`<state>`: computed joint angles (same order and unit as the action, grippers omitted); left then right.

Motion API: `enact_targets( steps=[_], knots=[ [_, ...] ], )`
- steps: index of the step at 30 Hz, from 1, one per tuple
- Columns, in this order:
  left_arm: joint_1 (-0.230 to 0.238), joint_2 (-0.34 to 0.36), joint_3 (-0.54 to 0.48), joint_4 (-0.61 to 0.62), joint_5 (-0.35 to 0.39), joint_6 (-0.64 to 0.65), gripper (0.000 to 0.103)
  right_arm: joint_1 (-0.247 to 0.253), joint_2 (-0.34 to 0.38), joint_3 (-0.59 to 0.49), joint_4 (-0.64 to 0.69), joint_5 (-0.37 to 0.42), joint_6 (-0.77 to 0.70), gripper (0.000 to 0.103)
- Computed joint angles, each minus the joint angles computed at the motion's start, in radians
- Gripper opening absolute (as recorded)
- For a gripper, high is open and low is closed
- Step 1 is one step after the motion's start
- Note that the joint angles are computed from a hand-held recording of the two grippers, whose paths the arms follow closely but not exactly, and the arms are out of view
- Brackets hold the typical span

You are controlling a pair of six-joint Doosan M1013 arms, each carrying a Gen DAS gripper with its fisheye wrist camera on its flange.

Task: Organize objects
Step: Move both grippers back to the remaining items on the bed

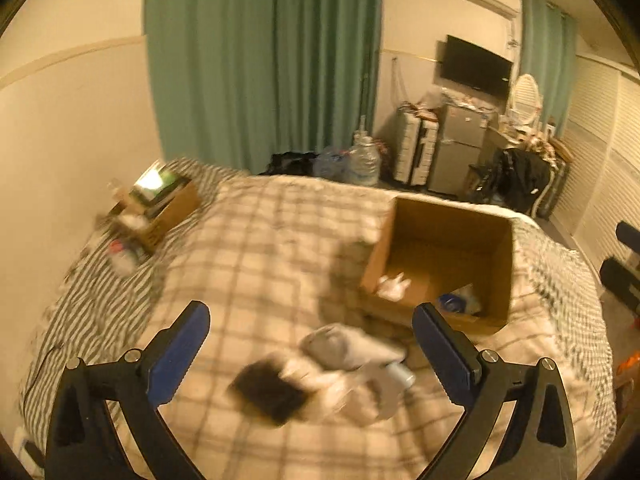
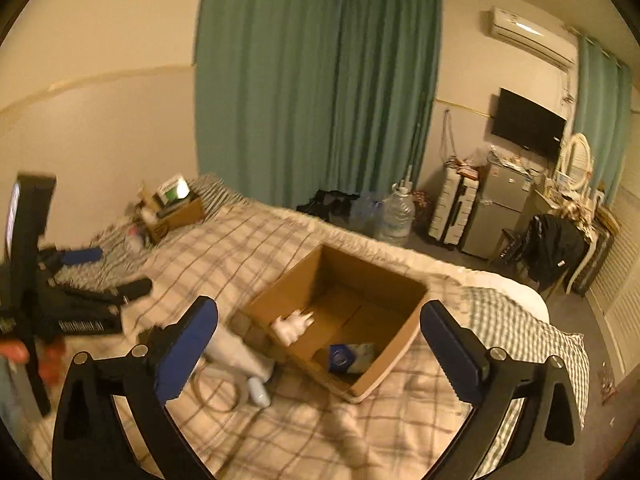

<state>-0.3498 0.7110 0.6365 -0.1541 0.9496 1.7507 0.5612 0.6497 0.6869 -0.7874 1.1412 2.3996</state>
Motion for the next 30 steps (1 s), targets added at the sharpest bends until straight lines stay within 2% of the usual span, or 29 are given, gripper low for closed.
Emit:
enact_targets(
  steps=[5, 9, 12, 16, 19, 23, 26, 30],
  knots=[
    [0.026, -0.04, 0.135, 0.09, -0.055, -0.063, 0.103, 0.002, 0.06, -0.038, 0.109, 0.017, 0.005, 0.101],
    [0.038, -0.031, 0.182, 0.149, -0.033, -0.098, 0.103, -0.036, 0.111, -0.073, 0.337, 0.002, -0.015, 0.101],
    [0.035, -0.027, 0.214, 0.211, -0.033, -0.135, 0.103, -0.045, 0.161, -0.118, 0.391, 0.046, -0.037, 0.101],
    [0.045, -0.01, 0.213, 0.158, 0.01, -0.099, 0.103, -0.062, 0.221, -0.16, 0.505, 0.088, -0.075, 0.101],
    [0.056, -0.004, 0.206, 0.114, 0.019, -0.091, 0.103, -0.066, 0.283, -0.242, 0.551, 0.162, -0.131, 0.101],
    [0.061, 0.02, 0.165, 0.081, 0.062, -0.064, 0.103, -0.079, 0.339, -0.324, 0.616, 0.202, -0.164, 0.098],
    [0.058, 0.044, 0.122, 0.079, 0.097, -0.04, 0.103, -0.087, 0.388, -0.414, 0.648, 0.246, -0.177, 0.097],
    [0.052, 0.06, 0.091, 0.075, 0.11, 0.004, 0.103, -0.089, 0.446, -0.52, 0.648, 0.295, -0.182, 0.097]
  ],
)
